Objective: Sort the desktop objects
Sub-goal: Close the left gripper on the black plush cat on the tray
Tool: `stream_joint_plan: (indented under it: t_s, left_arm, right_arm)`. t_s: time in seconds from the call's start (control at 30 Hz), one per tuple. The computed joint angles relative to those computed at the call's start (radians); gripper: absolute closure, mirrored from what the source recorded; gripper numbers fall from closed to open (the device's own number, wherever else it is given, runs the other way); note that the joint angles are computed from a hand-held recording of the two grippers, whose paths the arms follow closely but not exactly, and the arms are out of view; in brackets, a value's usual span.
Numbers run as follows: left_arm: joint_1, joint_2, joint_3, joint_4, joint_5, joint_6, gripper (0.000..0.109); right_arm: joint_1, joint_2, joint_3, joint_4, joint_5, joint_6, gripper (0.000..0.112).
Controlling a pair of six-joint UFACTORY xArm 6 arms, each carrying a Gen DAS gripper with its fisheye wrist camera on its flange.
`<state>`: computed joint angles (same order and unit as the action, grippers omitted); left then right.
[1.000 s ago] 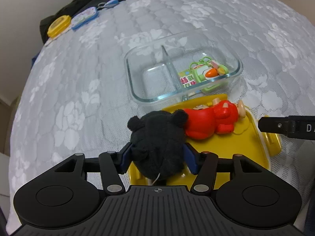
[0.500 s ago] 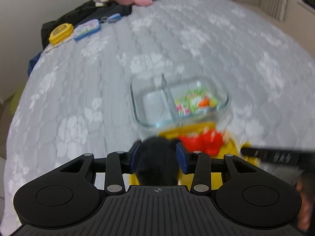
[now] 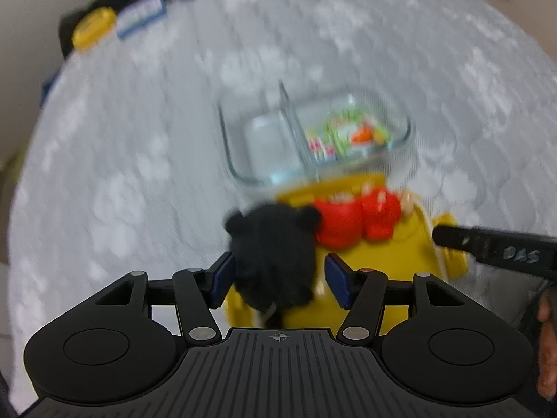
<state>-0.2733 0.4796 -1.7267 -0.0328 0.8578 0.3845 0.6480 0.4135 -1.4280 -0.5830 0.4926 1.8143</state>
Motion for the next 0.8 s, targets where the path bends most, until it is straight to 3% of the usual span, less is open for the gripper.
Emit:
stream_joint_plan:
  t_s: [0.03,0.07,0.1,0.2,0.27,0.4,0.53,0.6,0.63,0.67,0.8]
  left_arm:
    - [-0.003,0.008,0.007,0.005,-0.014,-0.003,0.027]
    - [-0.005,0.008,0.025,0.020,-0.048,-0.002,0.026]
    - [-0.007,0.005,0.043,0.039,-0.085,0.000,0.028]
    - [-0.009,0.006,0.063,0.091,-0.147,-0.015,0.048]
    - [-0.003,0.020,0.031,0.089,-0.116,-0.014,0.048]
    - [-0.001,0.030,0.008,0.113,-0.077,-0.032,0.035]
    - [-0.005,0.076,-0.070,0.109,0.052,-0.074,0.033]
    - [-0.005,0.109,-0.131,0.097,0.145,-0.091,0.040]
    - [-0.004,0.118,-0.150,0.096,0.171,-0.091,0.051]
    - [-0.003,0.120,-0.160,0.098,0.182,-0.086,0.056]
    - [0.010,0.121,-0.222,0.064,0.250,-0.048,0.060]
  right_arm:
    - [0.000,0.000,0.000,0.005,0.001,-0.005,0.051]
    - [0.000,0.001,0.000,0.012,0.000,-0.010,0.051]
    - [-0.001,0.002,0.001,0.019,-0.002,-0.014,0.051]
    - [-0.004,0.004,0.005,0.044,-0.012,-0.025,0.051]
    - [-0.007,0.001,0.015,0.056,-0.026,-0.025,0.051]
    - [-0.009,0.001,0.019,0.067,-0.035,-0.028,0.051]
    - [-0.007,0.002,0.016,0.073,-0.026,-0.035,0.050]
    - [-0.007,0.000,0.018,0.076,-0.025,-0.035,0.049]
    - [-0.007,0.000,0.019,0.077,-0.026,-0.033,0.049]
    - [-0.008,0.000,0.020,0.077,-0.026,-0.032,0.049]
    - [-0.010,-0.001,0.025,0.080,-0.032,-0.029,0.049]
